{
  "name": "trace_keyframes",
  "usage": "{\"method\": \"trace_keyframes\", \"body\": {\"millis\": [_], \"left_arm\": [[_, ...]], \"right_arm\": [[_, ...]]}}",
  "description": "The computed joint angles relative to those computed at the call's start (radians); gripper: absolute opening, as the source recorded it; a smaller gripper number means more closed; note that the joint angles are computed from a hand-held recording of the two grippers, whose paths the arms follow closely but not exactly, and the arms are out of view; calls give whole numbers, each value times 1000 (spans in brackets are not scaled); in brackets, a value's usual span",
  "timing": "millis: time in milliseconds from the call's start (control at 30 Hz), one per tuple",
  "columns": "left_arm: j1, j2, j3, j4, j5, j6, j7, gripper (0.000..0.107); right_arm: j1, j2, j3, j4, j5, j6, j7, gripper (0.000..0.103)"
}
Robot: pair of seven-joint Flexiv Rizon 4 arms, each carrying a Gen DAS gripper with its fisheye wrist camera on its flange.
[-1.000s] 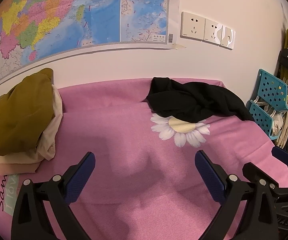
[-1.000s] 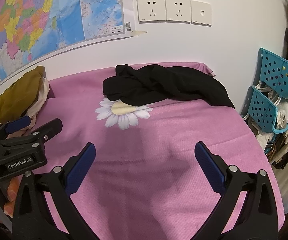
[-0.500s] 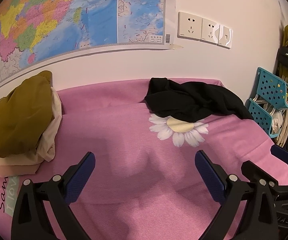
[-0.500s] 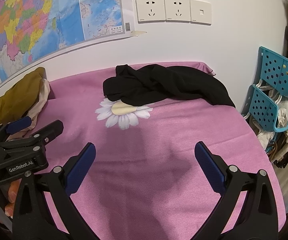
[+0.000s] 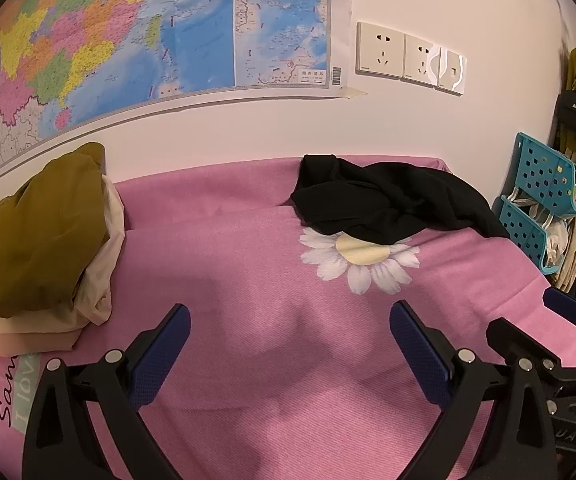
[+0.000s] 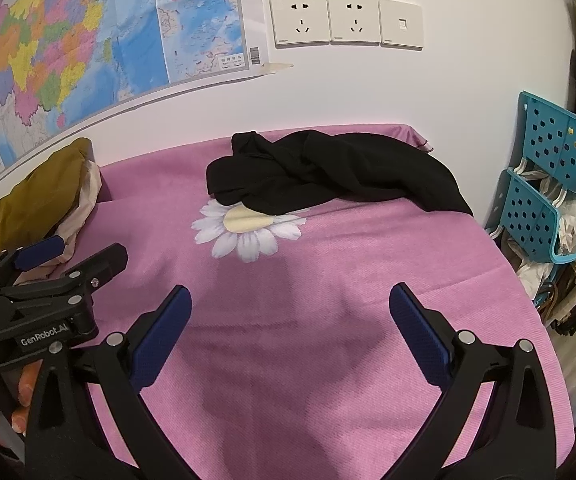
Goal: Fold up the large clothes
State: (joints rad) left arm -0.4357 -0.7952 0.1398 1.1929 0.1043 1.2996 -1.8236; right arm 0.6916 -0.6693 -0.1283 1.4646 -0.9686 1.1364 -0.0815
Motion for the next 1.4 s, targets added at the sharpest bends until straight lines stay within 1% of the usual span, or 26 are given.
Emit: {"method": "trace_keyframes", "body": {"millis": [267, 433, 800, 900, 1067, 1167, 1267, 1400], "left_arm": [[5, -8, -6, -17, -1, -16, 7, 96], [9, -14, -12, -29, -5, -27, 15, 96], [16, -31, -25, -59, -15, -40, 32, 96], [19, -40, -33, -75, -21, -51, 41, 96], [25, -54, -41, -100, -30, -67, 50, 96], [31, -73, -50, -130, -41, -88, 59, 96], [31, -97, -48, -173, -45, -117, 60, 96], [34, -108, -53, -194, -48, -129, 56, 96]], "right_arm": [[-1, -1, -1, 0, -2, 6, 3, 97], [-7, -8, 4, -9, 11, 11, -19, 97], [-12, -12, -15, -17, 1, 29, -28, 97], [-10, -14, -27, -18, -18, 43, -29, 97], [-18, -26, -26, -41, -23, 37, -75, 97], [-33, -38, -13, -62, 2, 33, -126, 97], [-35, -48, -21, -81, 16, 32, -153, 97], [-32, -51, -38, -84, 24, 48, -145, 97]]}}
